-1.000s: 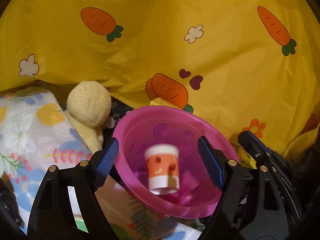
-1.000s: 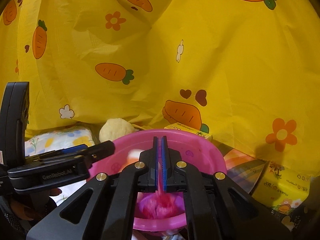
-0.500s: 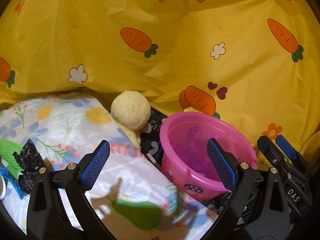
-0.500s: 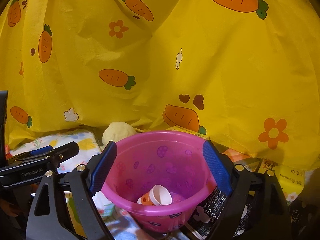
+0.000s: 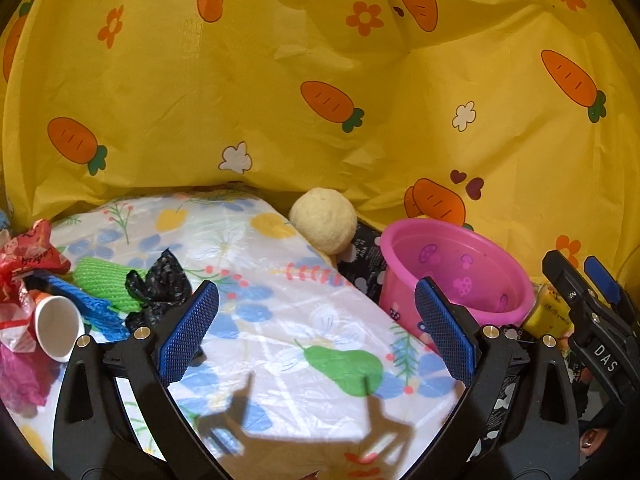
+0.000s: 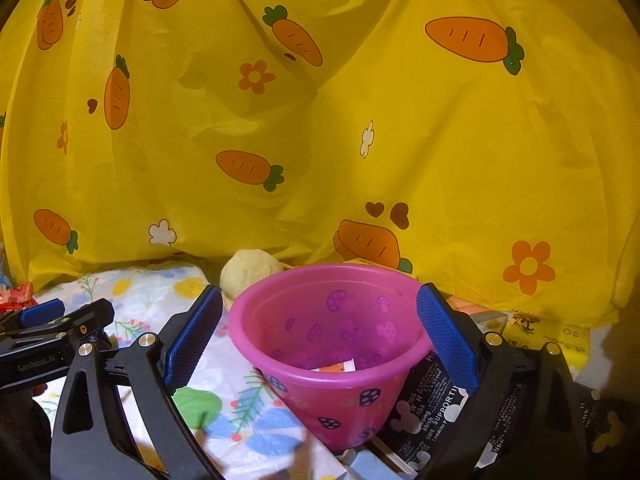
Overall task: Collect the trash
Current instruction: 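Withdraw the open left gripper from the bucket back toward the trash, then grasp the pink plastic bag with the left gripper while the right gripper grasps a red wrapper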
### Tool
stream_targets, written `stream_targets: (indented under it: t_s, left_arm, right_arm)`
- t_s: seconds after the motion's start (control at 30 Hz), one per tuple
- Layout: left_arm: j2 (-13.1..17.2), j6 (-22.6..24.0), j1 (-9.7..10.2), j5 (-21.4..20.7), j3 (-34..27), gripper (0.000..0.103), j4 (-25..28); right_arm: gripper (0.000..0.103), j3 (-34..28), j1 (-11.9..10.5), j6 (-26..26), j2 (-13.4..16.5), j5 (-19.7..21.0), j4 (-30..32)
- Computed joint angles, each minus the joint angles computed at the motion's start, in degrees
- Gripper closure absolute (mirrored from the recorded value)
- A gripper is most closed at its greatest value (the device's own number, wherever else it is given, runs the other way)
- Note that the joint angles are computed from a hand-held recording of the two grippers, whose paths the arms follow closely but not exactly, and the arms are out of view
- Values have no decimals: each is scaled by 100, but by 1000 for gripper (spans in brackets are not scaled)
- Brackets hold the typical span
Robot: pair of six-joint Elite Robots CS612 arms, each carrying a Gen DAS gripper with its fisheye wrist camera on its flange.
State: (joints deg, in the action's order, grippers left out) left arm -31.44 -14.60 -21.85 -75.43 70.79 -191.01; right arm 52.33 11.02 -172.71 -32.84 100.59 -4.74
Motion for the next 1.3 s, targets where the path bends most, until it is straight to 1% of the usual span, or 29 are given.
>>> stream_targets:
  t_s: [0.17,0.27,0.4,0.6,0.67,0.73,0.83,1.0,1.13,1.3]
  left_arm:
    - [-188,-77,-11,282,451,6,-295]
    - [-301,-159,-8,531,726,6,-445]
    - [-434,-294,2,1068,1086,6,-633]
    - [-600,-693,76,2017,1501,6,-515]
    - [-647,-851,112,2275,1616,6,-460]
    - [-699,-1040,159,2436,1756,6,-457]
    - [-748,-1187,209,2697,1936,6,-459]
    - [-829,-1458,310,3024,2183,6,-355]
    - [-902,-1791,397,3322,2363,6,-227]
    - [-998,-2315,530,3598,2541,6,30]
  right_arm:
    - [9,343,66,43,-166,-66,-256]
    - [9,513,118,5,-243,-174,-410]
    - [9,607,190,-78,-287,-384,-506]
    - [9,532,307,-152,-238,-764,-452]
    - [9,469,359,-211,-200,-888,-412]
    - [9,393,405,-276,-156,-1043,-349]
    - [9,303,480,-370,-98,-1236,-306]
    - [9,-24,609,-509,92,-1629,-54]
    - [9,-375,702,-663,283,-2020,162]
    - [9,-1036,832,-867,621,-2532,650]
